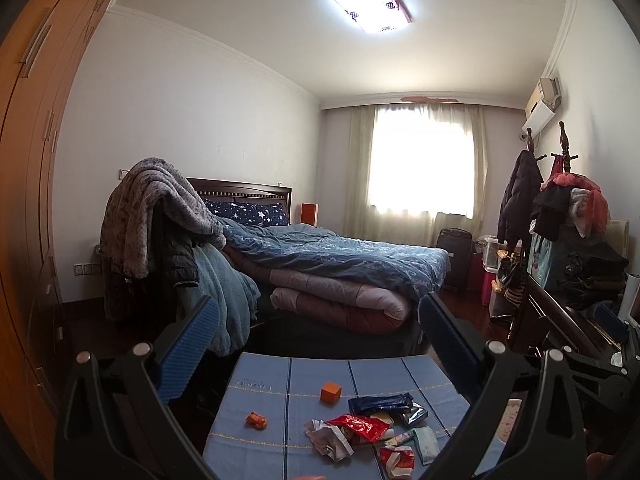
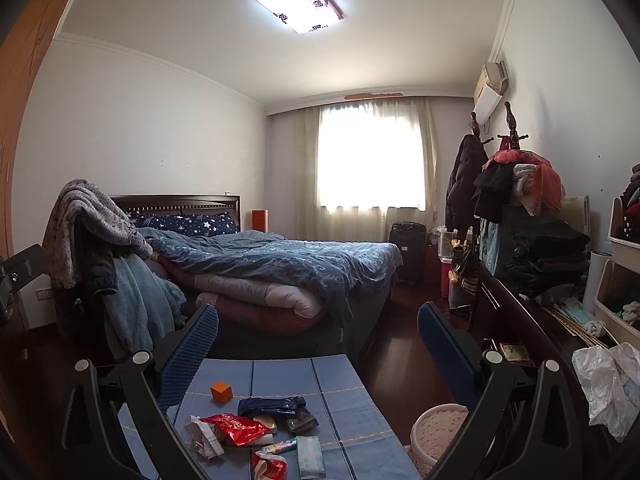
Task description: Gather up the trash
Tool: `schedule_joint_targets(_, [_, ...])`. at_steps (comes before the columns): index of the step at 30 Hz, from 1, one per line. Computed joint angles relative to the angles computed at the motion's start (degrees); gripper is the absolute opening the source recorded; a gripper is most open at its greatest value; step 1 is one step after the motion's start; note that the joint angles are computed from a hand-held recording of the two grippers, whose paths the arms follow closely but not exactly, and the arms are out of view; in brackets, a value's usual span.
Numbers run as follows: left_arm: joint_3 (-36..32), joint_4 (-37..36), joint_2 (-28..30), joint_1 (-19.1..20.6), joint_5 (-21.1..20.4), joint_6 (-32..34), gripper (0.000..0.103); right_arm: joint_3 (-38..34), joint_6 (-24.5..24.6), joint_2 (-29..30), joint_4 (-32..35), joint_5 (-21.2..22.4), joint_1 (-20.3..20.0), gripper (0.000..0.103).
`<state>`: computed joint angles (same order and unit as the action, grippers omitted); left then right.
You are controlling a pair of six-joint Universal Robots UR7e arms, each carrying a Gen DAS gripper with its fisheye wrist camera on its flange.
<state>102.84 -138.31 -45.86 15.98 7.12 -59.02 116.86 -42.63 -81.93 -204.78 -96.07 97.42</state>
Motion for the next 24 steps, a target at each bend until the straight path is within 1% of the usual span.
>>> schedule_joint_targets(1, [-0.01,-0.98,0.24,-0.06,0.03,0.73,0.100,-0.03,0.00,0.03,-0.03,-0.14,0.05,0.099])
schedule_joint_targets(6, [0.04,1.13,-0.40,0.04,-0.16,-0.83,0.100,-0.11,-0.03,0.02,0.09,-0.17,0.09,0.099])
schedule_joint_targets(14, [0.00,-2.41,0.24,-0.09,-0.53,1.93,0.100,0.03,-0.05,-0.03,0.14,-0.12,0.09,0.099])
schedule_joint_targets(16, [-0.02,-1.33,0.08,-0.04,-0.43,1.14,0.100,0.09,0.04,-0.17,0.45,0.06,0.02,0.099])
schedule_joint_targets(24, [0.05,-2.05,0.13,-0.07,-0.52,1.71,0.100,0.44,-0.10,-0.04,0.28,0.21,-0.16,0.099])
